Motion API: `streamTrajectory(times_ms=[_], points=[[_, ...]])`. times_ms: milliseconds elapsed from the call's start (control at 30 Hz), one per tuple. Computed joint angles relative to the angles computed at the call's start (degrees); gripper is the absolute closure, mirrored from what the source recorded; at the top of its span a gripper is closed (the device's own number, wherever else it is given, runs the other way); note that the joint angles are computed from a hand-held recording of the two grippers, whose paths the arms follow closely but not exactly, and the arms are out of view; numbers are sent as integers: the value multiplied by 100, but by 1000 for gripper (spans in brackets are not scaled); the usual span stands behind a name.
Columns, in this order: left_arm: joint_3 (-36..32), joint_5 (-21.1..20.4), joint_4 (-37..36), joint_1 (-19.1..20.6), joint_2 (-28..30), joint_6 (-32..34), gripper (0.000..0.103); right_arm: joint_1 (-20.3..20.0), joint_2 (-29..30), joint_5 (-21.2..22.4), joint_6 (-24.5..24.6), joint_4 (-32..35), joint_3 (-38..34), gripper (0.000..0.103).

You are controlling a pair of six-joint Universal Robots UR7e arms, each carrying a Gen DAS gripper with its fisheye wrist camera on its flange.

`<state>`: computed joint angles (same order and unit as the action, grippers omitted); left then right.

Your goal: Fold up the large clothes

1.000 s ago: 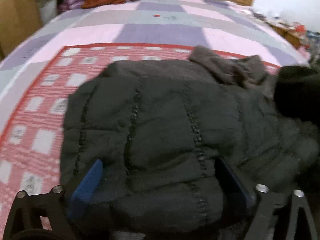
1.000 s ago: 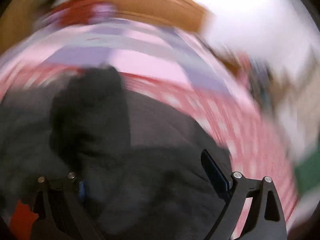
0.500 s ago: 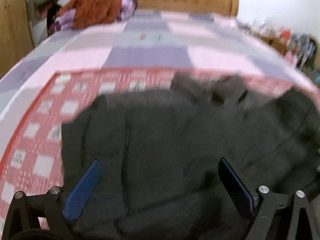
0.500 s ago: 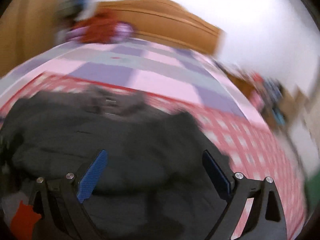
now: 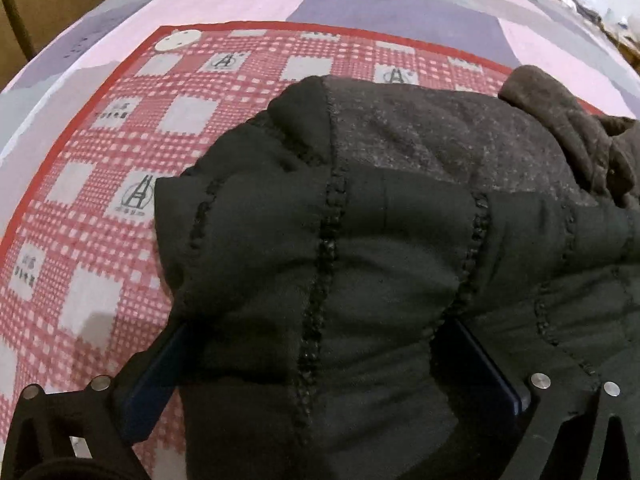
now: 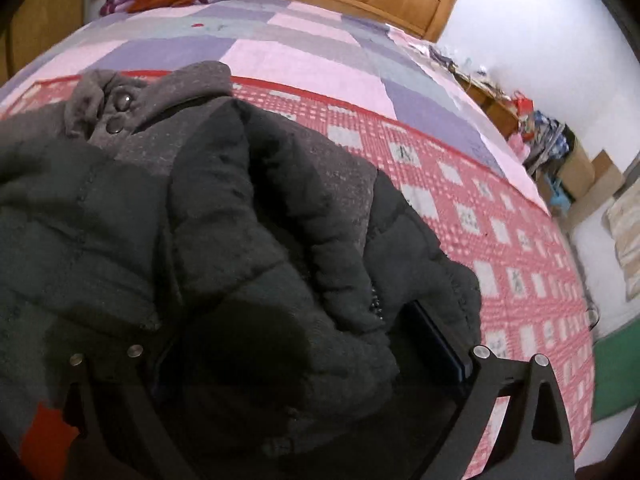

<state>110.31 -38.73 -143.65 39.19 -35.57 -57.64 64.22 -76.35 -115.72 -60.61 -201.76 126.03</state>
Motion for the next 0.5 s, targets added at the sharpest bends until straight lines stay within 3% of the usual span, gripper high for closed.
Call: streamTrajectory(times_ms=[67,167,367,500], points=[[4,-69,-37,18,-29,83,0,-106,-127,187,213,347,-42,4],[97,-39,-190,-28,-177,298,0,-144,-224,241,160,596,-59,3],[660,796,-627,-477,-584,318,4,-118,-665,544,230,1047,77,4],[733,861,-645,-353,-773,-105,4,33,-881,901,-160,246,501,4]])
